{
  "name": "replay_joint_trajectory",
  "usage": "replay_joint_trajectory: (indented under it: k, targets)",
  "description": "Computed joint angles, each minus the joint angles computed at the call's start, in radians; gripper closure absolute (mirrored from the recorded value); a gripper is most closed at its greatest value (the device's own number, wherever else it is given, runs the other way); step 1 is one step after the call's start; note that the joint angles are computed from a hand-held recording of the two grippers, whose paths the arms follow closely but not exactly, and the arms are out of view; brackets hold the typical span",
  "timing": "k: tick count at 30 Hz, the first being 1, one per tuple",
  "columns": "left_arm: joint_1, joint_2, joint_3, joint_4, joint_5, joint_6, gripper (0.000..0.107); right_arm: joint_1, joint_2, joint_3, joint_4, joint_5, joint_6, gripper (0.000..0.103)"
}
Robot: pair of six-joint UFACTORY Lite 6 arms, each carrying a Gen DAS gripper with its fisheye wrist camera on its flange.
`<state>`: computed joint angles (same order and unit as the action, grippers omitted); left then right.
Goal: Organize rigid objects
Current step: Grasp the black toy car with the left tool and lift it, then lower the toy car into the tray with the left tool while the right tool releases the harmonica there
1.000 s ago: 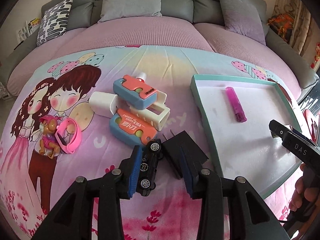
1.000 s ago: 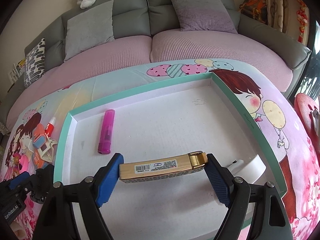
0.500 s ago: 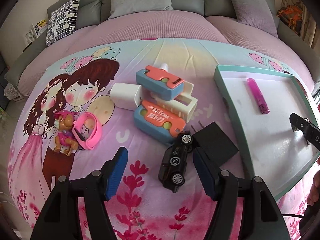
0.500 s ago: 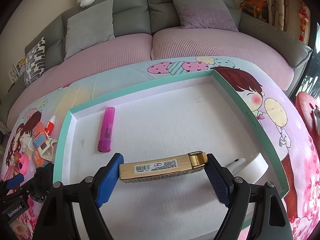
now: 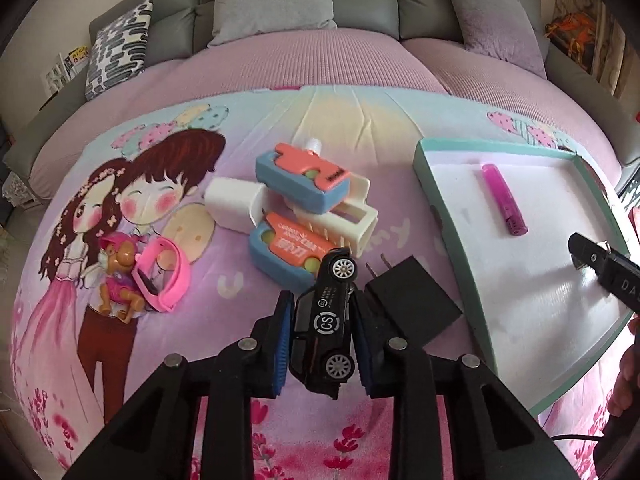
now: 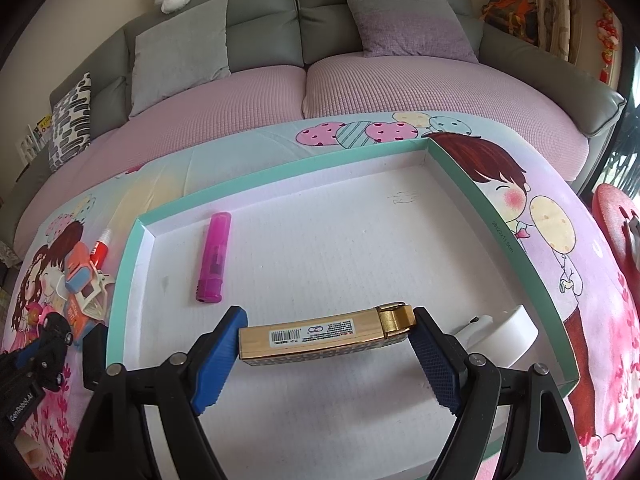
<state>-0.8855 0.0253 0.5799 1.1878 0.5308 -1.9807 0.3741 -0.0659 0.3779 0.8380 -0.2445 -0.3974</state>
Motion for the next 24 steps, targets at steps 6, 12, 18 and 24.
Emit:
replay_joint_trajectory:
  k: [6, 12, 18, 24]
  targets:
    - [-0.112, -0.055, 0.066, 0.078, 0.056, -0.052, 0.079, -0.007, -0.011, -0.004, -0.006, 0.004, 0.003, 0.019]
    - [-0.172, 0.155, 0.248, 0.138, -0.010, -0.030, 0.078, -0.016, -0.018, -0.007, -0.007, 0.011, 0.001, 0.019]
    - [-0.197, 0.260, 0.341, 0.106, -0.035, 0.016, 0.078, -0.025, -0.024, -0.010, -0.027, 0.017, 0.018, 0.019]
    - [-0.188, 0.246, 0.320, 0.104, -0.038, -0.003, 0.064, -0.024, -0.022, -0.008, -0.009, 0.018, 0.000, 0.018]
